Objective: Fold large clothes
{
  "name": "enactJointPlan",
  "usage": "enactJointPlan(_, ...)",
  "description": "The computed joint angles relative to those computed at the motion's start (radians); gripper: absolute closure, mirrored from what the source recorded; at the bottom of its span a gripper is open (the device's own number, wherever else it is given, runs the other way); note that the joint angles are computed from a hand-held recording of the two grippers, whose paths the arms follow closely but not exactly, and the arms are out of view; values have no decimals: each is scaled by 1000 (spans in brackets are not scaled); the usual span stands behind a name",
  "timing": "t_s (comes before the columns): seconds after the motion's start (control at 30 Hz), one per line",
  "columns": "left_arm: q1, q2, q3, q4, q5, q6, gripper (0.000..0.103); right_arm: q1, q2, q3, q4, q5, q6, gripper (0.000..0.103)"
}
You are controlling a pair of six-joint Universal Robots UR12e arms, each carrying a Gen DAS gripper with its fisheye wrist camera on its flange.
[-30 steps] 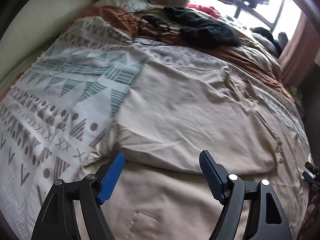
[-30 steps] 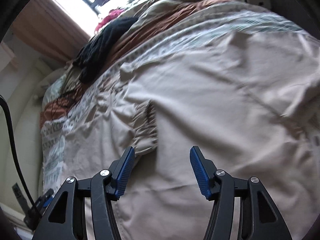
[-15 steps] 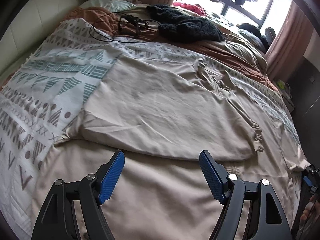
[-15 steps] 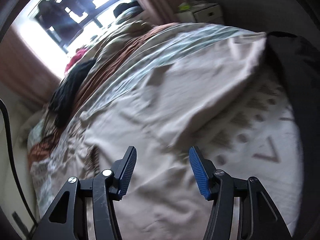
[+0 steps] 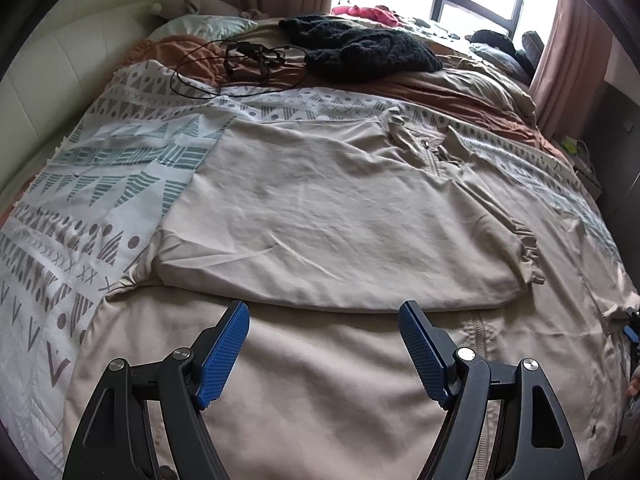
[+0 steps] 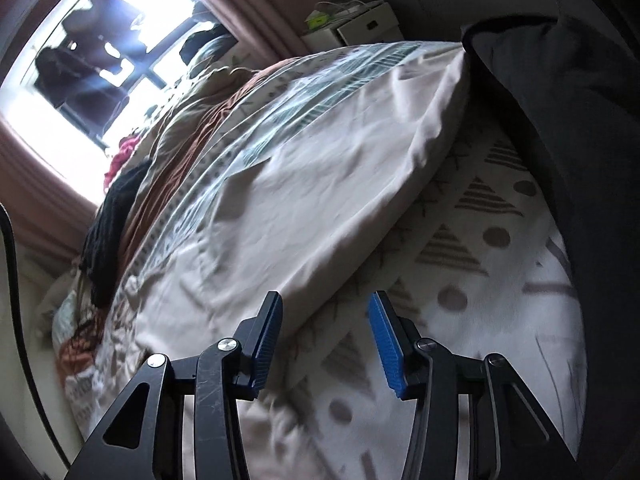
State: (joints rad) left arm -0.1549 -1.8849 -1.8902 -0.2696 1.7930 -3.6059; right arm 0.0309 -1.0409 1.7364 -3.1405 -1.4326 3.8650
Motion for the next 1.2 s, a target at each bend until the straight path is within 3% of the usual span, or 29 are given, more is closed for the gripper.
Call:
enactJointPlan(0.2, 1, -9, 6, -19, 6, 0, 25, -21, 48, -25, -63, 29, 47, 58)
enactJointPlan(0.27, -1, -11, 8, -25, 11, 6, 25, -24, 58, -33, -73, 34, 45, 74)
enactJointPlan(0.3, -1, -12, 9, -27, 14, 8, 25, -25, 64, -37, -81, 44, 45, 87)
enactJointPlan(0.37, -2, -12, 11, -30, 15, 7, 25, -20, 62, -36, -86, 26, 31, 94)
enactJointPlan(0.47, -1, -12, 9, -23, 9, 4, 25, 2, 44, -44, -76, -40, -34, 95)
enactJointPlan(0.63, 1, -4, 2, -2, -2, -2, 25, 20, 16, -41, -113, -41, -77, 96)
enactJointPlan(1.0, 18, 19, -18, 30, -61, -8, 25, 84, -2, -70, -102, 57, -147, 96)
enactJointPlan(1.2, 28, 26, -25, 41, -81, -14, 25, 125, 24, -116, 6, 130, -188, 97)
